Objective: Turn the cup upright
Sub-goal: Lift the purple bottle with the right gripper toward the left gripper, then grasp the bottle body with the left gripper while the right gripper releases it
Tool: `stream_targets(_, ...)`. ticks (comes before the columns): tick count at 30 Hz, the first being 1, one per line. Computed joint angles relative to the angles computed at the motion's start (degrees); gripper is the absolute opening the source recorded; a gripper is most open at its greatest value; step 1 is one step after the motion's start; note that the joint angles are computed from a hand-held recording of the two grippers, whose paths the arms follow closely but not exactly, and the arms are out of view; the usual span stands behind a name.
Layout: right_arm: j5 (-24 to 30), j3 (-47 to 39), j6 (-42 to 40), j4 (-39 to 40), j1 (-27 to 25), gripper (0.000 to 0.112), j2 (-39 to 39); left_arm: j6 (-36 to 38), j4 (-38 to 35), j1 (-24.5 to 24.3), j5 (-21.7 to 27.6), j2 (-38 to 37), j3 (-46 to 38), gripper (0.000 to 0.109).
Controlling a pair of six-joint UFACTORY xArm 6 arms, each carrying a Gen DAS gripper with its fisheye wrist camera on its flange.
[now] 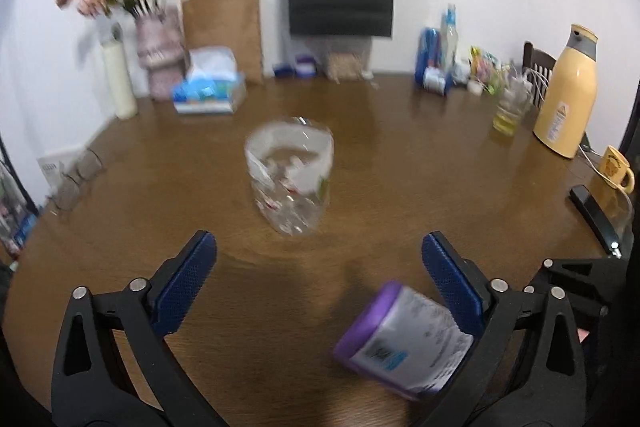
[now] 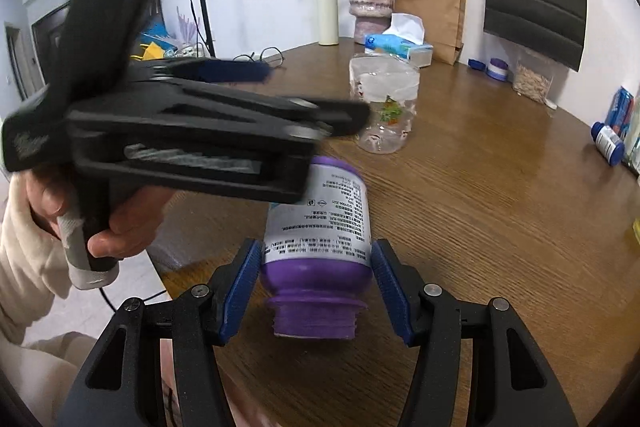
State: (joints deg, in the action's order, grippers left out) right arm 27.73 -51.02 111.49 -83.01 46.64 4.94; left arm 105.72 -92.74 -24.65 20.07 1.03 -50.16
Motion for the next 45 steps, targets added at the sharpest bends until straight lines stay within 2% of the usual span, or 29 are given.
stream_targets(1, -0.1, 0.0, 0.6, -0.7, 0.1, 0.062, 0.0, -0.6, 0.7, -0.2, 0.0, 0.6, -0.2, 0.098)
stream_targets(3, -0.2, -0.2, 0.8, -2.5, 0.5, 0.062, 0.4, -0.3, 0.3, -1.2, -2.2, 1.5, -0.3, 0.082)
stream_targets(4, 0.2, -0.2, -0.1, -2.5, 0.8, 0.063, 0.4, -1.1, 1.1, -1.5, -2.8, 1.9, -0.1, 0.078)
stream_targets(7, 1.3, -0.8, -1.9, -2.1, 1.4, 0.063, 0.9, -3.4, 4.5, -1.9, -3.5, 2.8, 0.7, 0.076)
stream_targets(10, 3.4, -1.1, -3.7, -0.8, 2.6, 0.064, 1.2, -0.8, 2.1, -1.0, -2.5, 1.9, 1.8, 0.075)
stream_targets(12, 5.4, -1.2, -4.0, -0.1, 3.7, 0.070, 1.5, 3.4, -0.9, -1.3, -3.6, 1.3, 2.2, 0.074)
stream_targets(14, 4.9, -1.9, -10.9, 7.8, 3.5, 0.071, 2.9, 6.5, -4.6, -1.3, -4.4, 1.5, 1.9, 0.065)
stream_targets(15, 5.8, -2.0, -13.9, 10.3, 3.8, 0.071, 3.2, 4.4, -3.4, -0.6, -3.6, 1.7, 1.9, 0.062)
stream_targets(17, 8.5, -1.4, -14.8, 10.9, 4.8, 0.071, 3.0, -1.7, 2.3, 1.0, -0.7, 1.9, 2.1, 0.058)
stream_targets(20, 7.1, 1.8, -6.8, 8.1, 3.5, 0.071, 0.6, -2.2, 2.6, 1.2, -2.5, 1.7, 2.3, 0.057)
stream_targets(23, 4.9, 5.4, 3.4, 3.0, 1.5, 0.071, -2.5, -3.9, 3.8, 2.3, -1.5, 1.1, 3.4, 0.057)
stream_targets(25, 3.6, 6.9, 8.9, 0.5, 0.1, 0.071, -4.0, -7.1, 4.6, 2.4, -2.6, 1.2, 3.9, 0.058)
stream_targets(28, 4.1, 6.3, 11.1, 1.0, -0.1, 0.071, -3.7, -13.7, 10.0, 4.9, 1.5, -0.6, 5.1, 0.061)
stream_targets(30, 4.5, 5.8, 12.3, 0.3, 0.2, 0.071, -3.4, -17.1, 13.2, 6.2, 4.0, -2.5, 6.1, 0.070)
stream_targets(33, 5.4, 5.8, 14.0, 0.2, 0.8, 0.071, -3.3, -21.1, 18.8, 8.4, 12.0, -5.3, 7.6, 0.079)
stream_targets(35, 6.0, 6.6, 14.5, 1.5, 1.2, 0.071, -3.7, -23.3, 21.7, 8.6, 15.4, -5.8, 7.8, 0.081)
stream_targets(37, 7.4, 8.1, 17.3, 0.6, 2.0, 0.071, -4.9, -27.9, 27.3, 6.3, 14.8, -5.0, 7.5, 0.081)
stream_targets(41, 8.1, 12.6, 23.0, -2.3, 2.5, 0.071, -9.3, -31.5, 31.8, 1.9, 10.6, -3.0, 6.5, 0.080)
stream_targets(43, 9.6, 14.1, 21.0, -0.1, 3.1, 0.071, -11.1, -34.0, 35.1, 1.3, 11.3, -1.2, 5.1, 0.071)
stream_targets(44, 10.4, 14.7, 20.0, 1.2, 3.4, 0.071, -11.7, -35.4, 37.0, 1.0, 10.9, -0.6, 4.8, 0.060)
stream_targets(45, 10.6, 15.3, 19.0, 2.9, 3.4, 0.071, -12.4, -36.2, 38.3, 1.1, 11.8, 0.0, 4.2, 0.060)
